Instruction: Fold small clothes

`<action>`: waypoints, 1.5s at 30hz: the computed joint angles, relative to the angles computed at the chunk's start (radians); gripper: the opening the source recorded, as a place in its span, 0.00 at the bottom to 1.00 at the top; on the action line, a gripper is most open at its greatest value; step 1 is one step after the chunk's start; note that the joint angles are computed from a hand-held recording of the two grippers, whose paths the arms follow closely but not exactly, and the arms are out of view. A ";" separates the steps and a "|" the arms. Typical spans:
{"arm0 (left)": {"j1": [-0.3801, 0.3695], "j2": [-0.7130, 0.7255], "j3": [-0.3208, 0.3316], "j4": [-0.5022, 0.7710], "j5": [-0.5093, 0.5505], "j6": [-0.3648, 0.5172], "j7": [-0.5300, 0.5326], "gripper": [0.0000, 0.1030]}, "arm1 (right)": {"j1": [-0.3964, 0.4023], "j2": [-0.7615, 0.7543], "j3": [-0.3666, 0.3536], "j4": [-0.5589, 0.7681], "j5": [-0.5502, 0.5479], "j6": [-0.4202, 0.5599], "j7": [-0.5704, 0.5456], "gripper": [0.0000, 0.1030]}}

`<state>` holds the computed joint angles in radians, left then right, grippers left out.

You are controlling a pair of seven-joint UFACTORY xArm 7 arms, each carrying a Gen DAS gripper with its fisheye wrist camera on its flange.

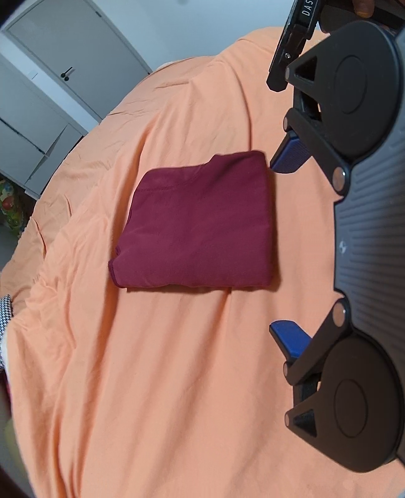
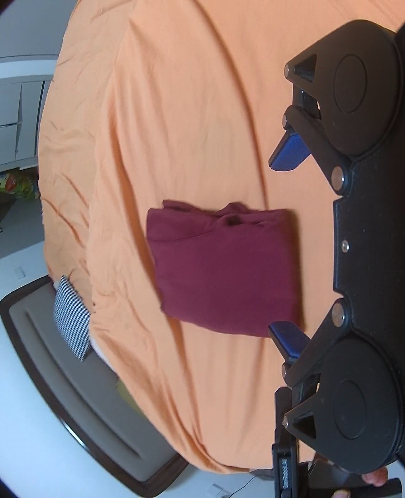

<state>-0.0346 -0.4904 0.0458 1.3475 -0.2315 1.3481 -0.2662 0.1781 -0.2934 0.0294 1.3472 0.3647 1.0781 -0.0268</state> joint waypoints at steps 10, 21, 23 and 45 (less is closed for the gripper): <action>-0.030 -0.075 -0.052 0.111 0.042 0.129 -0.027 0.99 | 0.009 -0.151 -0.031 0.021 0.024 0.182 0.032 0.99; -0.028 -0.146 -0.129 0.206 0.129 0.166 -0.115 0.99 | -0.012 -0.236 -0.097 0.081 0.020 0.308 0.009 0.99; -0.035 -0.141 -0.113 0.226 0.096 0.176 -0.154 0.99 | -0.014 -0.239 -0.103 0.082 0.026 0.323 0.005 0.99; -0.038 -0.108 -0.155 0.264 0.189 0.210 -0.167 0.99 | 0.003 -0.223 -0.056 0.139 0.030 0.327 0.043 0.99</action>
<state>-0.0727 -0.5985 -0.1090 1.6120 -0.0425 1.5581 -0.4334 0.1813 -0.5164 -0.0266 1.4867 0.3949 1.4055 0.0163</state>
